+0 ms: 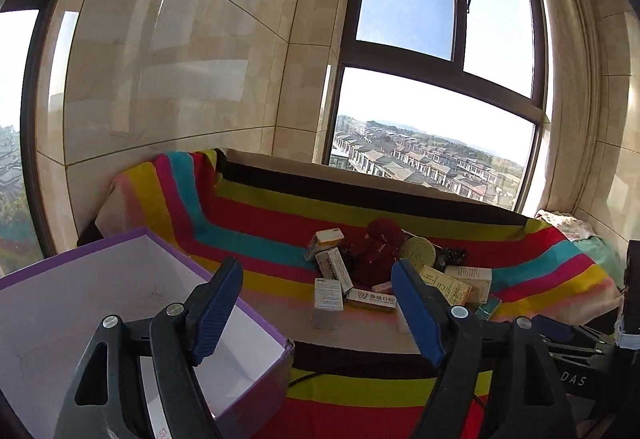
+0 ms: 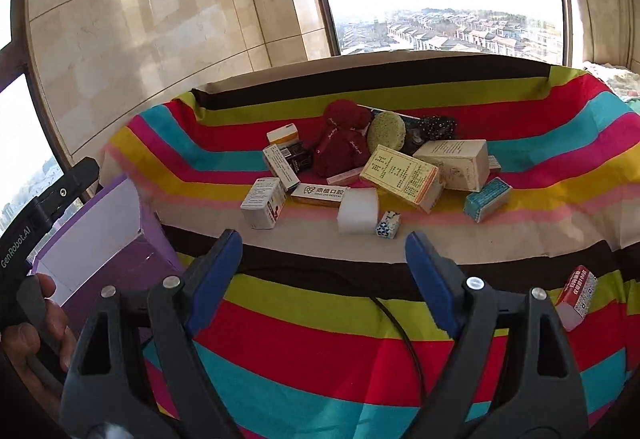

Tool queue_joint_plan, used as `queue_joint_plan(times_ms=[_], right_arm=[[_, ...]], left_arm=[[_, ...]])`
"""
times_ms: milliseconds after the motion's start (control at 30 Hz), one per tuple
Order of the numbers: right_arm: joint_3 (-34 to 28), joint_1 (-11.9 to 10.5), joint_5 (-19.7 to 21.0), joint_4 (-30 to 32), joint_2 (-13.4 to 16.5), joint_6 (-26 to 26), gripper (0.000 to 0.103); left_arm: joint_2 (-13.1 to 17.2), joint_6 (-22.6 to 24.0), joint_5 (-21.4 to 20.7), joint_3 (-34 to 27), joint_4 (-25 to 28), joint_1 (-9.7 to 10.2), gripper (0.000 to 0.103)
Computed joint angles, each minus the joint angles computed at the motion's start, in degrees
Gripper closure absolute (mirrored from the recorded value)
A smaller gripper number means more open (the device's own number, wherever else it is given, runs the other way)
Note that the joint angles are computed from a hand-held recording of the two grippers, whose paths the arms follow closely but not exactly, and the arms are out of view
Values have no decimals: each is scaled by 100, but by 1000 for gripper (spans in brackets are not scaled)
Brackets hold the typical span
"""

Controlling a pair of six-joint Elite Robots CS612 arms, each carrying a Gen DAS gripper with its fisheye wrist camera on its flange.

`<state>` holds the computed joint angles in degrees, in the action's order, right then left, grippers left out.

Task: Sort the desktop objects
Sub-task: 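Move the right gripper to the red QR-code box on the cloth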

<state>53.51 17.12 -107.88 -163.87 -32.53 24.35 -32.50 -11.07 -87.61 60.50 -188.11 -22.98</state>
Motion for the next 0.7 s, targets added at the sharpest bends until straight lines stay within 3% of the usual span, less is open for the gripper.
queue_joint_plan(times_ms=[133,300,400,500,700], right_arm=[[630,-124,-638,162,-302,535,18],[1172,-265,-1038,459,-525,1341,18],[1333,-315,-1302,759,-586,1808,18],[1393,-388,-1309,1081,-603,2147,18],[1351,-456,-1229,1332,-534,2289,18]], left_arm=[[175,251,-725,-304,333,-62,26],[491,490,-1357,-861,1006,-125,26],[743,595,-1439,-1352,1636,-170,26],[1039,627,-1507,-1910,2268,-201,26],[1729,486,-1542,-3262,3606,-245,28]])
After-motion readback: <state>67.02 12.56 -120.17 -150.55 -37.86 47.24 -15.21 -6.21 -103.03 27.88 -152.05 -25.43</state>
